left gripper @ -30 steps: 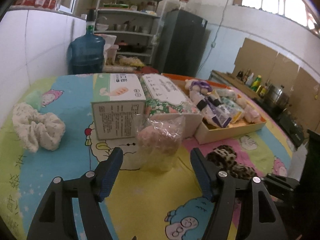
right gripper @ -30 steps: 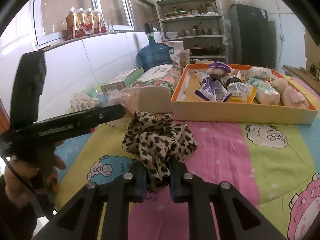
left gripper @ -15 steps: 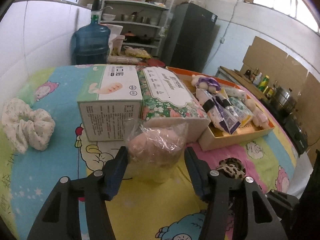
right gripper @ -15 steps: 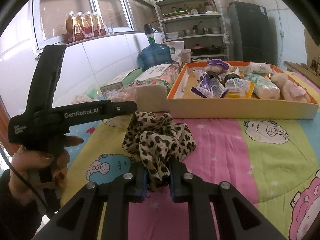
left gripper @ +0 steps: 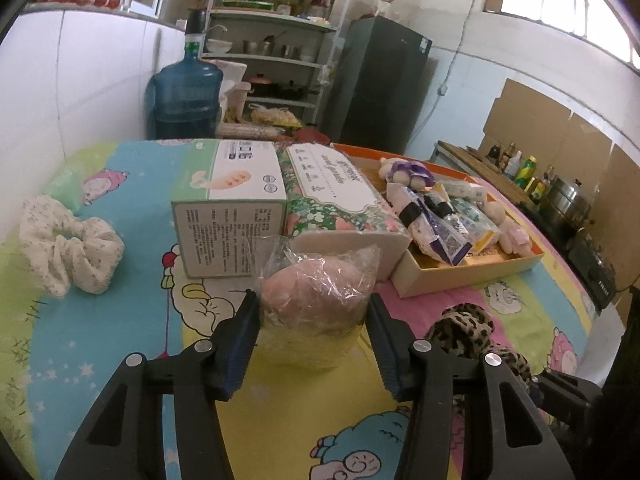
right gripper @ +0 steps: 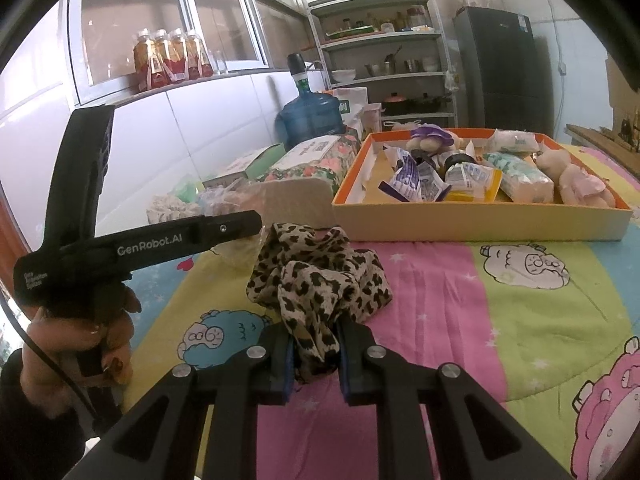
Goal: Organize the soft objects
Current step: 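Grasp the clear bag with the left gripper while the right carries the scrunchie toward the box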
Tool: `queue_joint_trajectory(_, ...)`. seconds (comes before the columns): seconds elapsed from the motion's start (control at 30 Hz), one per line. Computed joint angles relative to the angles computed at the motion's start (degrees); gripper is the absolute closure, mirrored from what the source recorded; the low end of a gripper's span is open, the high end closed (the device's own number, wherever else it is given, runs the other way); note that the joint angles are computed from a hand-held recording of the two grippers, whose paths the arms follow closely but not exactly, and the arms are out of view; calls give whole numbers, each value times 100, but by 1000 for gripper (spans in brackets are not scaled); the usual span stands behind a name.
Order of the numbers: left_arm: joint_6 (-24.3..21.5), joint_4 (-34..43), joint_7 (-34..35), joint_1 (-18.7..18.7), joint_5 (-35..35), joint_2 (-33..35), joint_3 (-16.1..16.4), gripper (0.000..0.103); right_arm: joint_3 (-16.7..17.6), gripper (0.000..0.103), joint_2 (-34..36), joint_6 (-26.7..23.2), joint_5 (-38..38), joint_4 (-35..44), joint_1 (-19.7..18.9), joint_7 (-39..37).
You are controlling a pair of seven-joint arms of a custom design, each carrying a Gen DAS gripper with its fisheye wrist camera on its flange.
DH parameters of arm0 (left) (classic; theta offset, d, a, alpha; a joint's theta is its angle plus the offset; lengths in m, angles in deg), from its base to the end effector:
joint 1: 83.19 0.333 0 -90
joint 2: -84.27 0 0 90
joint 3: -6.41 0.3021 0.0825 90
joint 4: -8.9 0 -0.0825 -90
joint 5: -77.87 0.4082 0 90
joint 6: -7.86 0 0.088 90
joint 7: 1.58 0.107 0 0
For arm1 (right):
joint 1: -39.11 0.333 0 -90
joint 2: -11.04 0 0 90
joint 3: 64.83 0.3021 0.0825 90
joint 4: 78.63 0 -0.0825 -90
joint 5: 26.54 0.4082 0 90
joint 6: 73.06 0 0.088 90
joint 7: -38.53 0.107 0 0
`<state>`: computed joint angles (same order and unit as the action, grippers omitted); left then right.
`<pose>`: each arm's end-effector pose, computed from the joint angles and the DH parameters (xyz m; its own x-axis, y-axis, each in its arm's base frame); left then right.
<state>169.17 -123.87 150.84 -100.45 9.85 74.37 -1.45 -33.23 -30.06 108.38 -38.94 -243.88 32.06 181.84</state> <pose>0.5039 -0.1875 0.4378 -0.5640 -0.7935 0.2286 -0.6233 0.2274 -0.7482 0.3580 0.1723 0.4249 -0.1018 -0.9675 -0.2316 -0.5629 0.2479 -0.7884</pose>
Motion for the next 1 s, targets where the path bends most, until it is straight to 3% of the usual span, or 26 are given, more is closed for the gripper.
queue_joint_trajectory(0.6, -78, -464, 548, -280, -458, -774, 214, 49, -105, 86, -954, -416, -154, -346, 301, 312)
queue_joint_trajectory(1.0, -140, -510, 710, -595, -679, -1041, 203, 49, -500, 86, -2109, -981, -376, -861, 537, 577)
